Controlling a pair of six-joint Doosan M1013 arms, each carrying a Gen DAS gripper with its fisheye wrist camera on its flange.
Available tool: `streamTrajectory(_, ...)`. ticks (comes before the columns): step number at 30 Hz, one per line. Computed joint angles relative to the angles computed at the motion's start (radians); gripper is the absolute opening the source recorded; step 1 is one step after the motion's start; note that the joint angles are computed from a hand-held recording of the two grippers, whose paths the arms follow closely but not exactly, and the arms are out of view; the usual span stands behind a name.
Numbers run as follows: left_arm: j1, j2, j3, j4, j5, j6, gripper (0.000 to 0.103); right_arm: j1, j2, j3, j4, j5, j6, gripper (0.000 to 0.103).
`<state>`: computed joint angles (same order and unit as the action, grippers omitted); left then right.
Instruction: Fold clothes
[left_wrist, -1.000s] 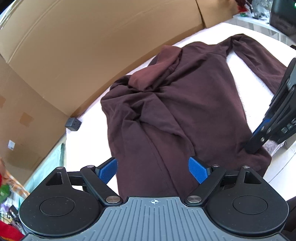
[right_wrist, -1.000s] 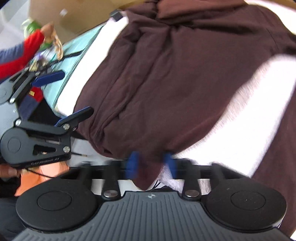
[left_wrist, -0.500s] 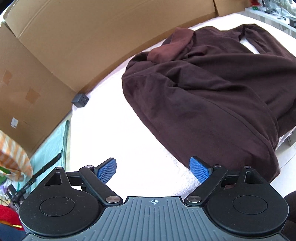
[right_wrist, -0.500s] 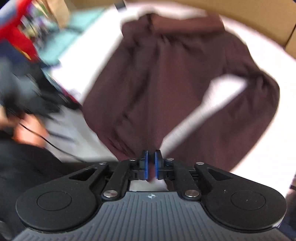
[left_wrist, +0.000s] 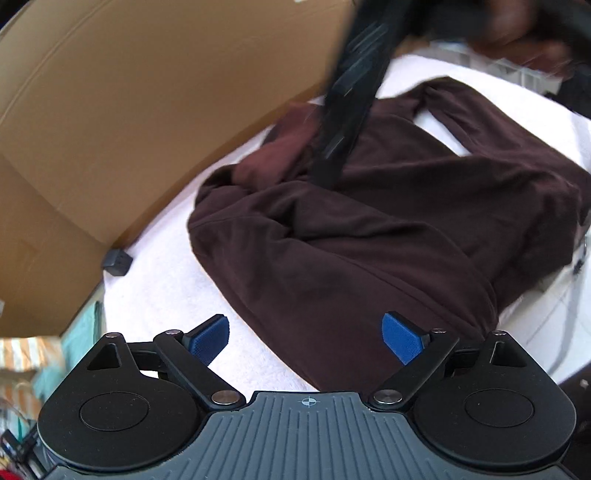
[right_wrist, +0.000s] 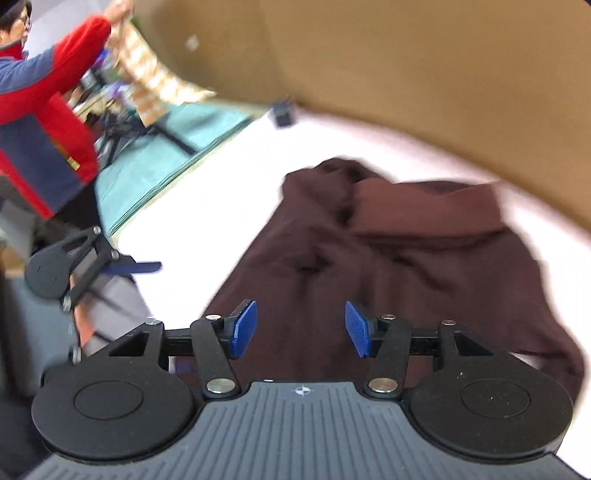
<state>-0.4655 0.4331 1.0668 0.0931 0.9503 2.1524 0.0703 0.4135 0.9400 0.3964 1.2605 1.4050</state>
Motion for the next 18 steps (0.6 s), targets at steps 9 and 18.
streamTrajectory(9,0.024,-0.025,0.027,0.099,0.033,-0.113,0.096,0.047,0.159,-0.153,0.027,0.2,0.066,0.02)
streamTrajectory(18,0.026,-0.04,0.0,0.086,0.023,-0.105,0.096,0.037,0.301,-0.372,0.31,0.152,0.024,0.004)
